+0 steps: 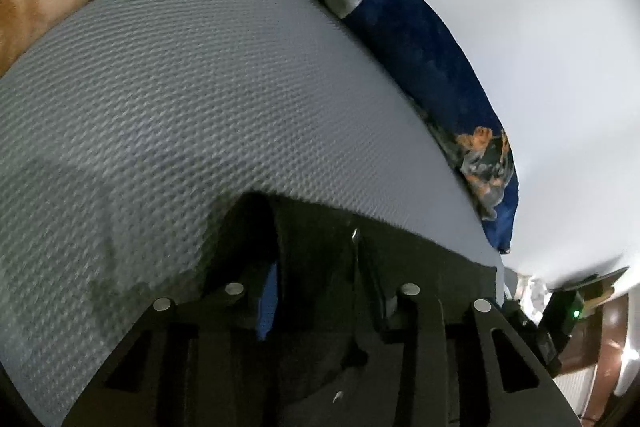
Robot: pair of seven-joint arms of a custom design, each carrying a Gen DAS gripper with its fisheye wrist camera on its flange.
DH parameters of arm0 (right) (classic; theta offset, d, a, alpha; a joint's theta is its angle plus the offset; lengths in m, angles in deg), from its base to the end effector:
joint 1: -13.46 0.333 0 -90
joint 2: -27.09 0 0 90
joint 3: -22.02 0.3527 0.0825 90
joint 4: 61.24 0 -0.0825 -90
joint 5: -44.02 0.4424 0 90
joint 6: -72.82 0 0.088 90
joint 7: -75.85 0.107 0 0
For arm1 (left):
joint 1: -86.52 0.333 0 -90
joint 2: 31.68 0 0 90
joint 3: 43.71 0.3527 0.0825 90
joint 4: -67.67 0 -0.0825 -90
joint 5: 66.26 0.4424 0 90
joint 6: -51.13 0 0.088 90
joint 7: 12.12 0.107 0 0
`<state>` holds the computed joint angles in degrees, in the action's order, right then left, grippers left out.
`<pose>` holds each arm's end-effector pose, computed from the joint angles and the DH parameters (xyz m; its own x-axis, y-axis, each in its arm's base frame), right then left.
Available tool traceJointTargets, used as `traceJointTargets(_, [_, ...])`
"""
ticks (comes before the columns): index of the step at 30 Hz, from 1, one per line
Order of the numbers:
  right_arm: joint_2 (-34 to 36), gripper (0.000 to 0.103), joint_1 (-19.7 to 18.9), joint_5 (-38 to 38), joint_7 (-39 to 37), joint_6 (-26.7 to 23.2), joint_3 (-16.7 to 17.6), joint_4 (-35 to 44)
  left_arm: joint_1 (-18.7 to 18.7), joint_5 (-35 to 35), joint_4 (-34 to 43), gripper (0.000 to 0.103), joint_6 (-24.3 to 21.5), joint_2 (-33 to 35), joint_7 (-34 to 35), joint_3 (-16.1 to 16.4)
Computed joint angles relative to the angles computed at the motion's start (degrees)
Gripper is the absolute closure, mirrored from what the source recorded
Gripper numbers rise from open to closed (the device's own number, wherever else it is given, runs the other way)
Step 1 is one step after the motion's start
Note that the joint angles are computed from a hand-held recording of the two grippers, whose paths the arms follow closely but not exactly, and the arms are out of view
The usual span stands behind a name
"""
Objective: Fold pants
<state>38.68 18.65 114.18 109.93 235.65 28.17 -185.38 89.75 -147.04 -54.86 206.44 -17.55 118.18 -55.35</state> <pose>0.6195 0.0727 0.3230 0.1665 -0.9117 -0.3756 -0.8331 0.0737 -0.5482 0.6244 -0.0551 0.2976 0.1936 -0.7035 0.6838 -0.8381 -0.4809 -0.2575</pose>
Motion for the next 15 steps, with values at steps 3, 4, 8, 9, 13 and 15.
traceJointTargets(3, [0.55,0.0,-0.2,-1.83,0.91,-0.12,-0.4,0.48,0.24,1.54,2.38,0.065,-1.22,2.08,-2.63,0.11])
traceJointTargets(4, [0.82,0.0,-0.32,-2.59,0.95,0.0,-0.46,0.7,0.35,2.03,2.95,0.065,-1.29,2.66,-3.71,0.02])
traceJointTargets(8, [2.05,0.0,-0.57,-7.25,1.91,0.72,-0.63,1.55,0.96,-0.29,2.85,0.072,-0.04,2.64,-3.19,-1.0])
traceJointTargets(9, [2.38,0.0,-0.91,-8.12,1.86,0.77,-0.41,1.78,0.46,0.39,2.38,0.084,1.45,2.25,-3.83,-0.93])
traceJointTargets(13, [4.64,0.0,-1.79,-18.43,4.16,-1.8,-0.93,3.96,0.15,-2.75,-0.12,0.092,3.91,-1.12,-0.85,-1.63])
traceJointTargets(15, [5.57,0.0,-2.91,-21.67,3.34,-4.14,-0.5,5.48,-0.87,-4.92,-1.42,0.093,4.95,-3.59,2.46,-1.4])
